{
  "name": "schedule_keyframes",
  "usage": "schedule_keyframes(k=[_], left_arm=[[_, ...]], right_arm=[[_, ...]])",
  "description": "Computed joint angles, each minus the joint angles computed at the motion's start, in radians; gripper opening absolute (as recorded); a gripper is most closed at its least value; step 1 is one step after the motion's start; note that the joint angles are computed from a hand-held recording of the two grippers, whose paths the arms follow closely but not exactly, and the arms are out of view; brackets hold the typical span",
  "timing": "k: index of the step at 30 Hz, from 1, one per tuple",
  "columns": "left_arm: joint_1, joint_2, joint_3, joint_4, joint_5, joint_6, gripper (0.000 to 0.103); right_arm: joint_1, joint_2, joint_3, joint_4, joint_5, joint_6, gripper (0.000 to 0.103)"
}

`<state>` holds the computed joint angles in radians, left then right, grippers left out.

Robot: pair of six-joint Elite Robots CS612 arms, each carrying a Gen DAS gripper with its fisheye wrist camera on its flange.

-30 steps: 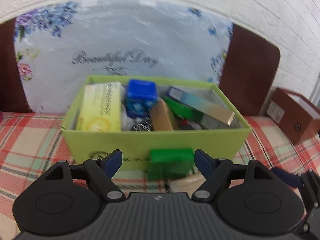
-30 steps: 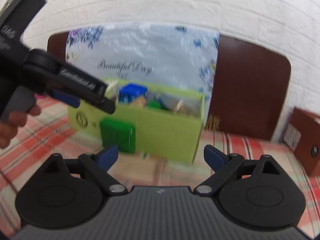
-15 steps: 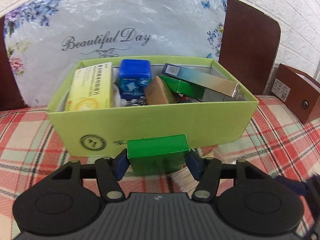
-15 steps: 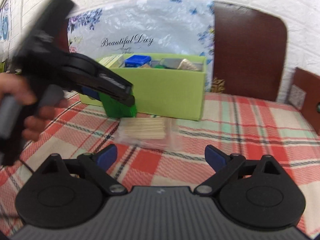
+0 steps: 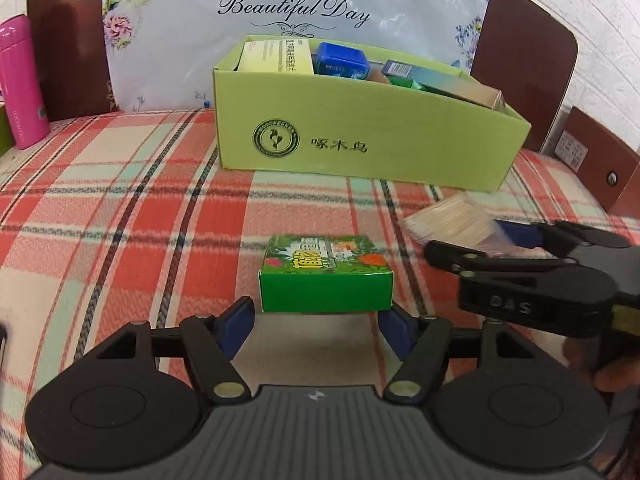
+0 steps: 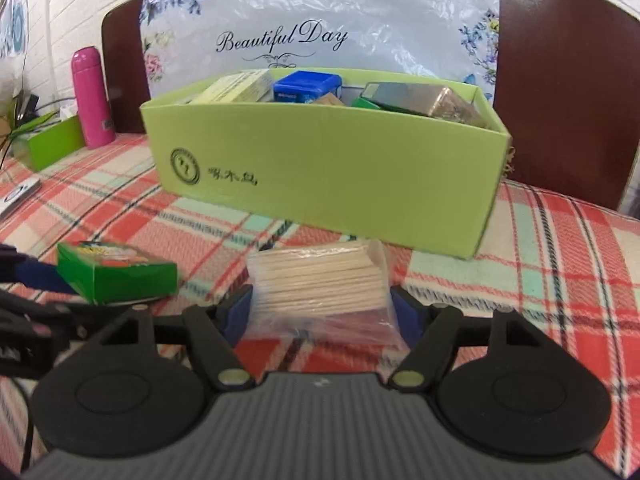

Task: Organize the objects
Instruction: 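Grasp the green box with the left tool while the right tool grasps the toothpick bag, then carry both items into the lime-green box and open both tools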

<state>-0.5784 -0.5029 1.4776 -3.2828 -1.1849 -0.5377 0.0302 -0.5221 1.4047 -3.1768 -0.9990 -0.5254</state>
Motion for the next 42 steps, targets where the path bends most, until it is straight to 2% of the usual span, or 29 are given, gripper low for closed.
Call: schedule_keyframes(k=[2,8,11,13,15,18,20,24,26,27,28,30,34,37,42], left_arm=[[-0.009,-0.009,0.02,-0.004,0.019,0.015,0.075],[-0.017,-0.046,0.088,-0.038,0.012,0.008,0.079],[-0.018,-0.046,0.084,-0.054,0.038,0.003,0.084],[-0.015,-0.037,0.055,-0.03,0.061,-0.005,0.084],[-0.008,-0.021,0.02,-0.018,0.043,0.006,0.084],[-0.002,-0.002,-0.033,0.076,0.036,0.021,0.084],[-0.001,0.007,-0.046,0.109,0.04,0.035,0.084],[-0.006,0.01,-0.027,0.057,0.056,0.042,0.084],[-0.007,0.01,-0.021,0.043,0.054,0.048,0.08],[-0.008,0.011,-0.02,0.036,0.055,0.057,0.072],[-0.008,0.01,-0.018,0.027,0.046,0.069,0.063],[-0.008,0.004,-0.017,0.039,0.037,0.068,0.063],[-0.01,-0.007,0.0,0.018,0.003,0.06,0.062],[-0.011,-0.019,0.018,-0.033,-0.011,0.061,0.062],[-0.006,-0.035,0.015,-0.133,-0.007,0.092,0.062]], right_arm=[[-0.01,-0.015,0.037,-0.023,0.0,-0.022,0.071],[-0.053,-0.075,0.164,-0.066,0.01,-0.036,0.071],[-0.071,-0.098,0.213,-0.084,0.012,-0.027,0.071],[-0.076,-0.108,0.233,-0.095,0.007,-0.023,0.071],[-0.077,-0.115,0.249,-0.114,-0.001,-0.017,0.073],[-0.079,-0.124,0.27,-0.138,-0.014,0.01,0.086],[-0.081,-0.128,0.277,-0.137,-0.005,0.009,0.086],[-0.072,-0.126,0.274,-0.139,-0.024,-0.007,0.09],[-0.068,-0.123,0.27,-0.134,-0.024,-0.019,0.088],[-0.068,-0.122,0.268,-0.129,-0.012,-0.03,0.077],[-0.069,-0.122,0.267,-0.122,0.006,-0.04,0.071],[-0.064,-0.122,0.271,-0.135,-0.01,-0.043,0.07],[-0.066,-0.13,0.278,-0.124,0.005,-0.034,0.07],[-0.07,-0.137,0.28,-0.129,0.03,-0.022,0.07],[-0.07,-0.135,0.251,-0.219,0.068,0.017,0.07]])
